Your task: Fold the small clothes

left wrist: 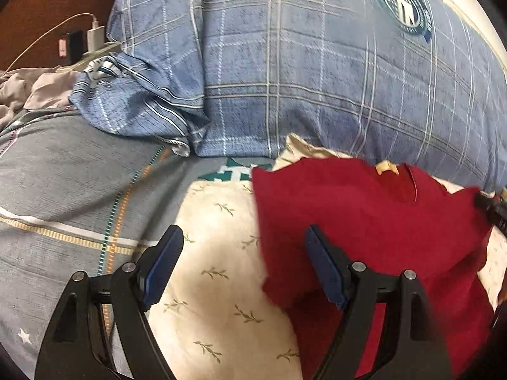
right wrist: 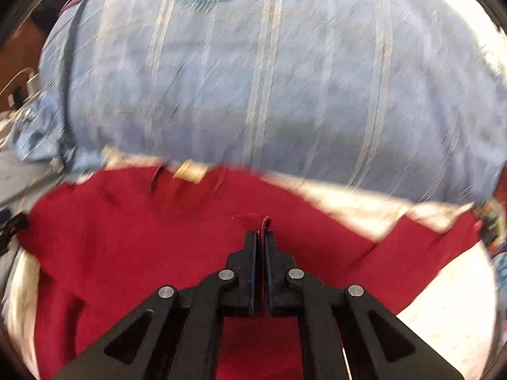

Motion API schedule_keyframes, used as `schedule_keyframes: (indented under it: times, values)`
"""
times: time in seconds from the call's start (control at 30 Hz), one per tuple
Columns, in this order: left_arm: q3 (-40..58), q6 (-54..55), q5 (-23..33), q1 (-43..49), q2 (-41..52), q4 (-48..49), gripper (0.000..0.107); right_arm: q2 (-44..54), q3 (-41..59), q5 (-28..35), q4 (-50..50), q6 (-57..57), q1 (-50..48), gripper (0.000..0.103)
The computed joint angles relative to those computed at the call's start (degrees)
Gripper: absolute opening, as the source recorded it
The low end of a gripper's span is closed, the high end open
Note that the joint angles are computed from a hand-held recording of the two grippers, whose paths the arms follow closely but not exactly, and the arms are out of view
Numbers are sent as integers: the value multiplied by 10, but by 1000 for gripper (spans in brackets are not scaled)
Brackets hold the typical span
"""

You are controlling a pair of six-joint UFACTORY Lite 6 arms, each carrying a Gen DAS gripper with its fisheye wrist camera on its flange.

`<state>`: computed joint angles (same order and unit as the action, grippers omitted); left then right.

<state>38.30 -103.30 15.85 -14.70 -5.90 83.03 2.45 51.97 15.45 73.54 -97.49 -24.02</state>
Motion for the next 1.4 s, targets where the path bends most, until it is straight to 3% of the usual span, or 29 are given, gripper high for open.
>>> schedule_keyframes:
  times: [0.17,0.27,0.33,0.4,0.47,0.53,0.6,0.67,0.8,0.93,1.0,1.03,1.07,1.13,1.33,1.4]
  values:
    - [19,-1,-9,-2,34,8,79,81,85,-52,-25,46,-3,4]
    - [34,21,-3,-11,61,-10,79,159,123,-111,-186,207,6,5]
    - [64,99,36,-23,106,-80,79,191,144,-91,-247,285,-8,8]
    - [79,127,52,-21,134,-105,79,172,146,-25,-212,274,-32,21]
    - [77,126,32,-6,137,-114,79,132,123,42,-115,181,-39,56]
    - [75,129,23,1,136,-121,79,110,114,133,-93,128,-19,67]
    - [73,117,32,-4,136,-105,79,118,127,198,-110,126,22,65]
    - [70,110,37,-8,136,-98,79,148,152,215,-135,135,91,65]
    - [73,126,34,-5,136,-110,79,228,211,133,-196,158,210,65]
    - [83,157,24,5,144,-138,79,307,282,147,-273,216,243,62]
    - [90,177,19,10,148,-157,79,318,281,144,-290,206,251,50]
    - [91,181,17,13,148,-162,79,311,266,140,-265,168,251,40]
    - [91,177,17,14,147,-161,79,302,255,138,-254,149,253,23]
    - [88,161,20,13,142,-148,79,273,212,87,-243,125,274,6]
    - [86,155,23,10,136,-145,79,231,177,3,-180,93,289,3]
    - [87,151,25,8,137,-142,79,258,205,2,-214,168,284,3]
